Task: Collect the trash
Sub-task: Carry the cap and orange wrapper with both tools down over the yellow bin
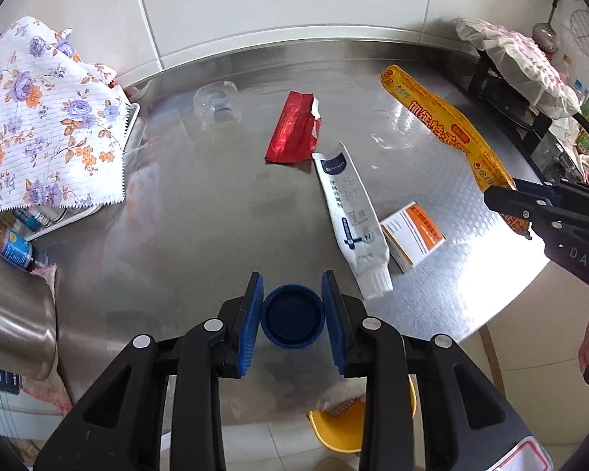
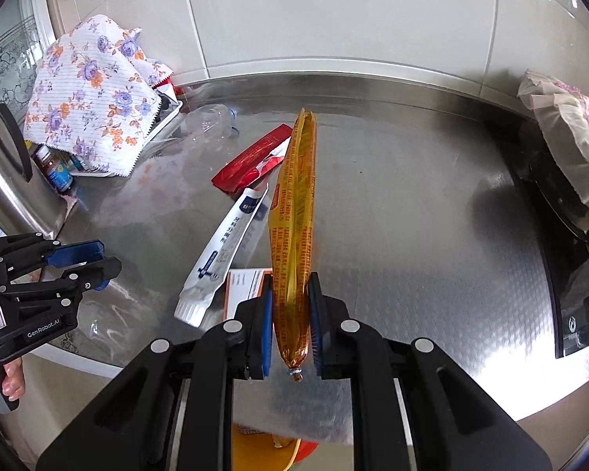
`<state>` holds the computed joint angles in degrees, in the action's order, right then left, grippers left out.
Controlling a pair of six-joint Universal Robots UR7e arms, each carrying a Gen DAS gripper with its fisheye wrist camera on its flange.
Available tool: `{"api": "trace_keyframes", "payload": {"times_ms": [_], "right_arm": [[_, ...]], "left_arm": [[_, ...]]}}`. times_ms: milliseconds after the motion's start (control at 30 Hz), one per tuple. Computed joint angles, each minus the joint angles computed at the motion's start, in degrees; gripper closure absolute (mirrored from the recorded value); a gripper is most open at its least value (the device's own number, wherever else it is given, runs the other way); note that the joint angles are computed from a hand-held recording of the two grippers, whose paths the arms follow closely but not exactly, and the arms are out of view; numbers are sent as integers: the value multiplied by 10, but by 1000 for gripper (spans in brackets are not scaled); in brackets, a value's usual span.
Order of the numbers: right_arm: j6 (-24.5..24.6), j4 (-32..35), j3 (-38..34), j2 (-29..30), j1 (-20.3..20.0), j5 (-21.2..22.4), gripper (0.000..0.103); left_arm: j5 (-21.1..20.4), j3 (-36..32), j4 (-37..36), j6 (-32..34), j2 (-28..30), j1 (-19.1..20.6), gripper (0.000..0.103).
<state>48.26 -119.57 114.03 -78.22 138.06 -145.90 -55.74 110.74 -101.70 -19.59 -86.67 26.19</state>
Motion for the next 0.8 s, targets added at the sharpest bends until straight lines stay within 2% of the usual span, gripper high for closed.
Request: {"api": "trace_keyframes", "payload": {"times_ms": [400,600,800], "right_arm": [[243,192,-24,14,134,15,86],[307,222,-23,27,183,46,86],[333,200,7,31,206,91,86]], "left_arm": [[-42,52,103,-50,-120,-93,72],[-67,78,140,-68,-158,-123,72],[-99,115,156,-80,-180,-130,72]]}}
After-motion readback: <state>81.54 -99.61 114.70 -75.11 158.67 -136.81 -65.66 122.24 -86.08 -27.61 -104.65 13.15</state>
